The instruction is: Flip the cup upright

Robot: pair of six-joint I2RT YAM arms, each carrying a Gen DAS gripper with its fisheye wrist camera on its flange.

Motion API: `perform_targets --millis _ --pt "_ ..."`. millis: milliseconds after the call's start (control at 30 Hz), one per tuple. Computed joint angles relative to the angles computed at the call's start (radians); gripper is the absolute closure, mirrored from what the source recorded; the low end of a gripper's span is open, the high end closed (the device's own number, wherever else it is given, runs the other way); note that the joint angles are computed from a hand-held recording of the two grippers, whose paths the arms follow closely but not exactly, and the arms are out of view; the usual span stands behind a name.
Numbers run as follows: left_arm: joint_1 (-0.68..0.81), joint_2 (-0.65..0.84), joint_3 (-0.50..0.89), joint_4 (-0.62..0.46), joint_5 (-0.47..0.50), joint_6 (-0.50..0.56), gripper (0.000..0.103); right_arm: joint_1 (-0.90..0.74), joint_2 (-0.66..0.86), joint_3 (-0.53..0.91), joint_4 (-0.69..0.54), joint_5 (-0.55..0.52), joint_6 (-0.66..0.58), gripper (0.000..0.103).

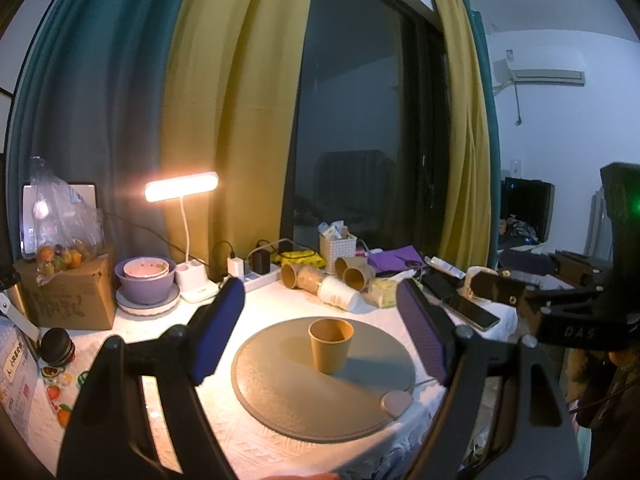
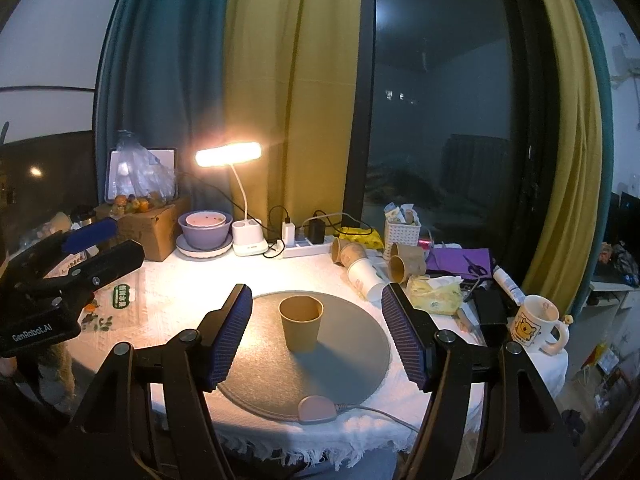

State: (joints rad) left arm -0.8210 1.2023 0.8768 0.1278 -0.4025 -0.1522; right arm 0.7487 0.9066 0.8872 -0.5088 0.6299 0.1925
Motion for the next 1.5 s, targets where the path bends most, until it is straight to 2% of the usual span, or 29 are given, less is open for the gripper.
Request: perform_targets --millis 1500 --pt "-0.017 0.006 0.009 -0.006 -0.015 -0.006 0.024 -0.022 -0.013 -0.014 0.005 -0.022 -0.009 0.033"
